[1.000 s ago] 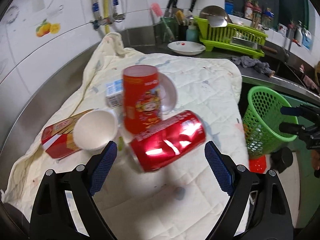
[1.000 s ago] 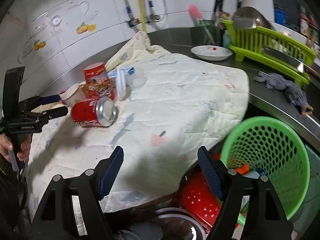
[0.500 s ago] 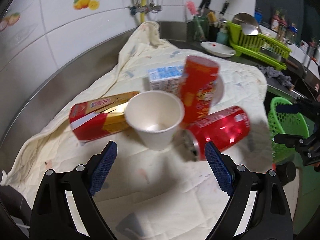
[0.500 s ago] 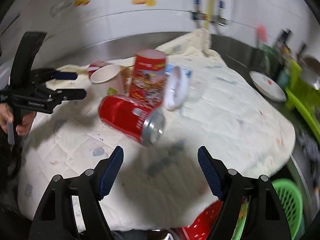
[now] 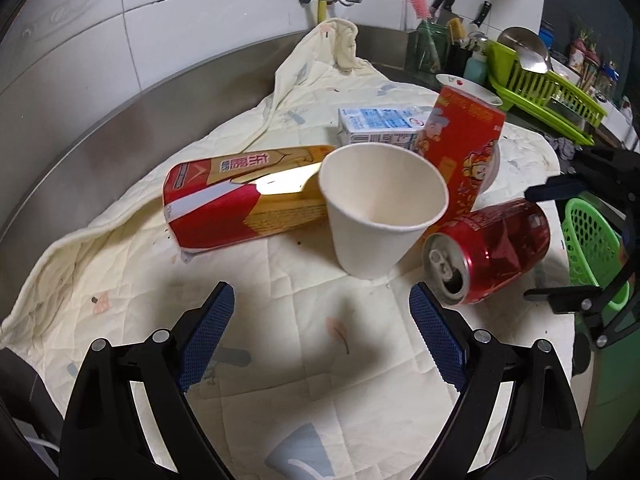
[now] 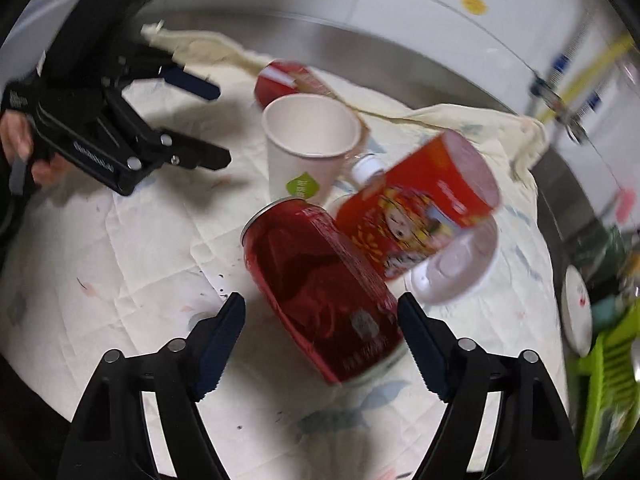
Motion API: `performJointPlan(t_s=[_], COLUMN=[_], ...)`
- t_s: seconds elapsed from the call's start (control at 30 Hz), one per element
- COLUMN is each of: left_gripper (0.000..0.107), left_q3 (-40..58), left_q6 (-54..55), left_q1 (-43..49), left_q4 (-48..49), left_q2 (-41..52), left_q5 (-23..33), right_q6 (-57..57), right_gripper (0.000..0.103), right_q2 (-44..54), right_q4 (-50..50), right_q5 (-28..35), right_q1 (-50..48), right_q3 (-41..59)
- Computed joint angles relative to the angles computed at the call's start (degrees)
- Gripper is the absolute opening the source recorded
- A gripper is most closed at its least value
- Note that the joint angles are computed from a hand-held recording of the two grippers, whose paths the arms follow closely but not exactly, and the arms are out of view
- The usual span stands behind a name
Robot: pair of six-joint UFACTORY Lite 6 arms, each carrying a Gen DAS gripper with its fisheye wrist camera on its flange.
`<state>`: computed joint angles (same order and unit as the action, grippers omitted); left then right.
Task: Collect trash
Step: 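Grasp the white paper cup with the left tool while the right tool grasps the red Coca-Cola can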
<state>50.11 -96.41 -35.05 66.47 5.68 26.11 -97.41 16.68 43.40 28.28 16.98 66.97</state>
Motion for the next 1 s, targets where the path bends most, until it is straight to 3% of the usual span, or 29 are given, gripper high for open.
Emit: performJointPlan(t_s=[0.27, 0.53, 0.73, 1.0], left_gripper=[0.088, 0.088, 0.088, 0.088], left_q3=[-1.5, -0.2, 0.0, 2.4], left_q6=[-2.8, -3.4, -3.6, -6.0], left_q1=[1.4, 2.1, 2.9, 2.4], left_q4=[3.0, 4.4, 4.5, 7.8], left_q2=[0.4, 2.1, 2.6, 4.9], left_q5=[-2.6, -3.9, -4.7, -5.8], right_q6=[5.7, 4.7, 6.0, 7.6], right_gripper=[0.081, 0.081, 0.081, 0.076], right_q2=[4.6, 7.6, 9.0, 9.5], right_q4=[-11.8, -12.0, -14.5, -12.1], right_q5=[-6.3, -5.2, -8.4, -4.0], right_q1=[5.7, 6.4, 7.2, 4.2], right_q3=[2.8, 6.2, 5.2, 7.2])
